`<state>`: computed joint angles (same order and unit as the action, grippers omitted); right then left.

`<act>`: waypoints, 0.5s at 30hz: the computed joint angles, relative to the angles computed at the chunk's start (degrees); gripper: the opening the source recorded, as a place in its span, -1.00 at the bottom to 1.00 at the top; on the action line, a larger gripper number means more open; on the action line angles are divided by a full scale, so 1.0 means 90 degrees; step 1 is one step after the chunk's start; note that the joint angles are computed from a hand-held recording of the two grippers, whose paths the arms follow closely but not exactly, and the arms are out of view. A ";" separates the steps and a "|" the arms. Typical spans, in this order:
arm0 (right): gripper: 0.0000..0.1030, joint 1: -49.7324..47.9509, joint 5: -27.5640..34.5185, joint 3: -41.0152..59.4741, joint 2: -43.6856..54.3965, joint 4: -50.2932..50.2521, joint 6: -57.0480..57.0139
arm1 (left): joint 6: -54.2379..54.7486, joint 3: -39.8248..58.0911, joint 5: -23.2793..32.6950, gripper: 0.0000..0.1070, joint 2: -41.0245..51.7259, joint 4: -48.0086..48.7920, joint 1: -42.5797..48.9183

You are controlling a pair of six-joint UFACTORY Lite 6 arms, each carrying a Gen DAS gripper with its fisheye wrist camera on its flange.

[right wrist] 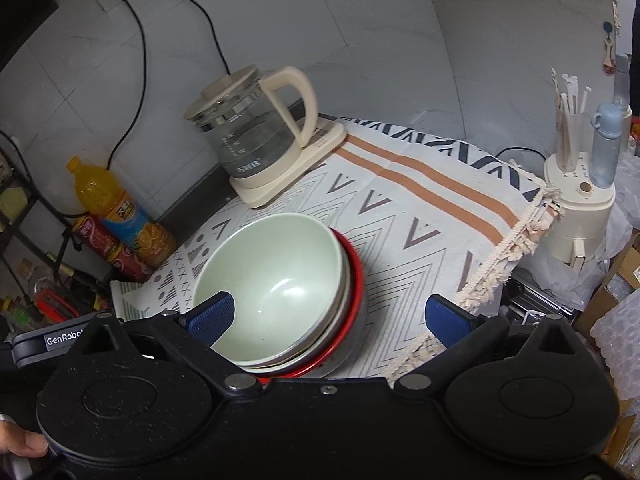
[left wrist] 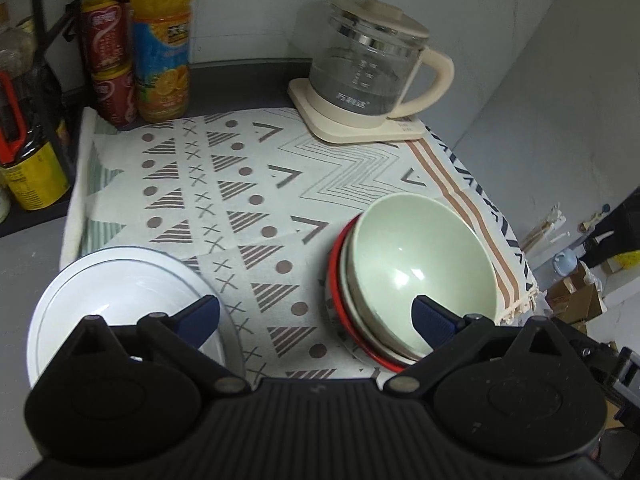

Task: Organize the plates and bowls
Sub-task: 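Move both grippers from the plates to the rim of the red bowl stack, then close both grippers on the rim of the red bowl stack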

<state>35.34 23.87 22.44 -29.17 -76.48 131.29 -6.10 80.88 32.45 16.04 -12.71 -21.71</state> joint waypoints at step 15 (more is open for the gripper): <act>0.78 -0.1338 -0.1345 0.0024 0.1109 -0.3119 0.2713 | 0.0261 0.0827 -0.0052 0.70 0.1181 -0.0363 -0.0227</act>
<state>23.29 11.76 22.65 -19.19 -104.55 155.70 -3.76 88.32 31.98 26.66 -15.98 -23.75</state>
